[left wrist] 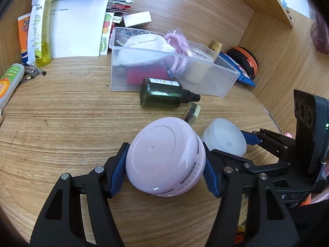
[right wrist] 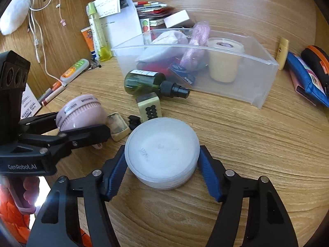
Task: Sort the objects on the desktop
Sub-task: 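Carry the pink jar and white tub over the clear box with both tools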
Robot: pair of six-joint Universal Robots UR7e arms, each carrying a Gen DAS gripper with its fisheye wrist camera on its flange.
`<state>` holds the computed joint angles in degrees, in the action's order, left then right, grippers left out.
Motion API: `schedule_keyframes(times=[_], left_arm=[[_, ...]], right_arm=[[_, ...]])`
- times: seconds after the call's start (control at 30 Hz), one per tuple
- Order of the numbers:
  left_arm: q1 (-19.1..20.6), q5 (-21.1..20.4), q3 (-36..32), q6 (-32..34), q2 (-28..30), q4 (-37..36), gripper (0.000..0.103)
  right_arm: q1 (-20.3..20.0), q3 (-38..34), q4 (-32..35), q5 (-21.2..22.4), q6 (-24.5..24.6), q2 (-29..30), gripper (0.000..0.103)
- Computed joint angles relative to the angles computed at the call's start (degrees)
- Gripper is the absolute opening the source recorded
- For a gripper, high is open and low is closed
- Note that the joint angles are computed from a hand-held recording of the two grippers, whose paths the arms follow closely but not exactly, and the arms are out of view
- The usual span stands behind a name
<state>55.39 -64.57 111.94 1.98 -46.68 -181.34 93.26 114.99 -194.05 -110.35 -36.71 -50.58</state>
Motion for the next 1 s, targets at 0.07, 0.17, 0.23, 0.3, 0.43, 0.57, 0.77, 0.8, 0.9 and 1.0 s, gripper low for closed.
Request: schedule_keyframes(times=[0.07,0.17,0.23,0.3,0.43,0.57,0.77,0.8,0.9,1.0], left_arm=[[0.13,-0.1,-0.05,0.01,-0.29,-0.24,0.064],[0.05,0.45,-0.19,0.27,-0.58,-0.65,0.064],[-0.12,1.1,-0.42,0.42,-0.71,-0.84,0.064],[-0.26,1.55,-0.73,0.61,-0.82,-0.9,0.064],[-1.14,3.47,-1.03,1.59,-0.72,-2.34,0.064],[-1.91,4.4,-1.89,3.19,-0.77,-3.37,0.064],[-2.16,4.0,-4.2,4.94,-0.64,-3.63,0.064],[-2.17,3.8,-4.58,5.39,-0.6,-3.73,0.064],[-1.75,3.06,-7.07,6.27,-0.17,-2.28,0.064],[-1.41,2.9,-9.3,7.31,0.43,-1.59,0.064]], right_arm=[[-0.17,-0.01,0.12,-0.09,0.44,-0.27,0.063],[-0.42,-0.05,0.33,0.19,1.51,-0.95,0.063],[-0.47,-0.11,0.42,0.63,2.09,-1.43,0.063],[-0.5,-0.1,0.25,1.25,2.47,-2.21,0.063],[-0.24,-0.48,-0.06,1.91,2.34,-3.4,0.063],[-0.04,-1.07,-0.62,2.92,1.96,-4.48,0.063],[-0.03,-2.8,-0.57,4.5,1.84,-5.42,0.063],[-0.1,-2.99,-0.48,4.8,1.8,-5.51,0.063],[-0.26,-4.51,0.4,5.74,1.77,-5.6,0.063],[-0.38,-6.16,1.26,6.05,1.92,-5.21,0.063]])
